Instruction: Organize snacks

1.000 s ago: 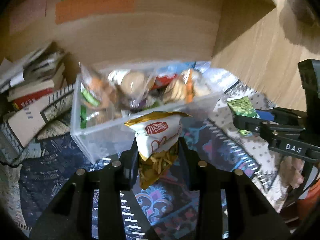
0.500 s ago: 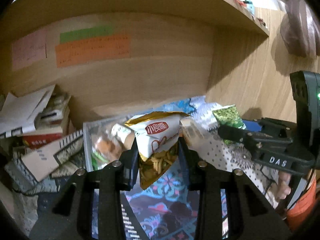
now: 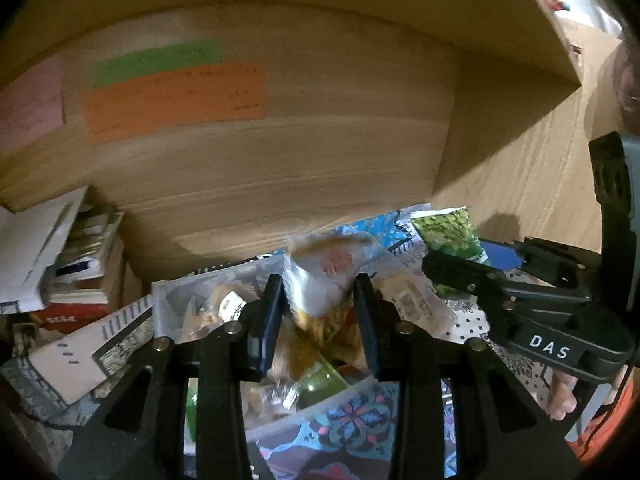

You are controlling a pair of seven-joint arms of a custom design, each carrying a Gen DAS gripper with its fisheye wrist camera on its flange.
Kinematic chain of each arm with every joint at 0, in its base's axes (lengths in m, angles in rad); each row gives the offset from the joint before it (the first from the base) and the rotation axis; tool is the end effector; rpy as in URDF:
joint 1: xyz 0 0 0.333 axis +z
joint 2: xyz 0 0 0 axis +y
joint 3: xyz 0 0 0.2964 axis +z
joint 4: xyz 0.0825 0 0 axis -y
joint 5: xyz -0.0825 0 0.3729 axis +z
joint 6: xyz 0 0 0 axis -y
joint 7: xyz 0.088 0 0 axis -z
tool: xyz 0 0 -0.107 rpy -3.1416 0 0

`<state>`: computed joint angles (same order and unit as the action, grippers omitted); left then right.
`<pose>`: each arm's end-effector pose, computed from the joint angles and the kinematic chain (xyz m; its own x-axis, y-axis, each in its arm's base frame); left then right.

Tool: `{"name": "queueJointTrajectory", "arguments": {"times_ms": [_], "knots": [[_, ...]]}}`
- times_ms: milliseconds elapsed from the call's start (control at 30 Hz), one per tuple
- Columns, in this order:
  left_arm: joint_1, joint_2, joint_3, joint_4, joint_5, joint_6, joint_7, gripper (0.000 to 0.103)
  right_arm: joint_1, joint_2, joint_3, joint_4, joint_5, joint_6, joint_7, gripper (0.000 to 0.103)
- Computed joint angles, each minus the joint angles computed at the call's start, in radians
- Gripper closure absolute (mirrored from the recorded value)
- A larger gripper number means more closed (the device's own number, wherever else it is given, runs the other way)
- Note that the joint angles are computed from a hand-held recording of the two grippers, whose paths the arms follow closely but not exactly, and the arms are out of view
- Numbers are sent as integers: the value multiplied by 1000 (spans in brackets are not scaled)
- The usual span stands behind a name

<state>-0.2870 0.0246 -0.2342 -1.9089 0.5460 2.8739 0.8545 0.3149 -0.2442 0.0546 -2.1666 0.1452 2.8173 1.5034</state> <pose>0.5089 -0.3244 0.5730 -0.2976 -0.9510 0.0838 -0.5512 0.0994 -0.8285 0.4915 0.1854 0.5907 0.3514 -0.9336 -0.0705 -0.6042 -0.1686 -0.7788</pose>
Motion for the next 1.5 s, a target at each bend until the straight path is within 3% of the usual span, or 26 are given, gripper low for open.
{"name": "queueJointTrajectory", "arguments": {"times_ms": [200,400,567,667,733,933,1200,1300,1367,1500], "knots": [[-10,60,12,59,-27,-18,34,68,-8,70,-1,75,-3,-50,-1,68],[-12,27,28,17,-9,-10,0,66,-2,114,-2,117,51,-95,-49,68],[9,-24,20,-39,44,1,-69,57,-4,135,13,144,44,-120,-56,66],[27,-61,6,-80,73,19,-107,53,-10,120,25,129,-12,-99,-19,50],[44,-83,-5,-101,102,29,-133,52,-10,100,25,108,-26,-73,-12,46],[110,-190,-61,-179,207,75,-255,52,6,-20,8,13,10,-24,-20,45],[276,-406,-216,-274,369,100,-483,43,28,-230,5,-121,13,64,2,45],[318,-486,-256,-307,355,106,-503,38,54,-286,-2,-148,15,78,4,43],[338,-539,-277,-328,334,104,-501,32,58,-321,5,-168,11,91,17,33],[356,-629,-304,-362,283,95,-481,21,67,-378,19,-202,-5,114,46,26]]}}
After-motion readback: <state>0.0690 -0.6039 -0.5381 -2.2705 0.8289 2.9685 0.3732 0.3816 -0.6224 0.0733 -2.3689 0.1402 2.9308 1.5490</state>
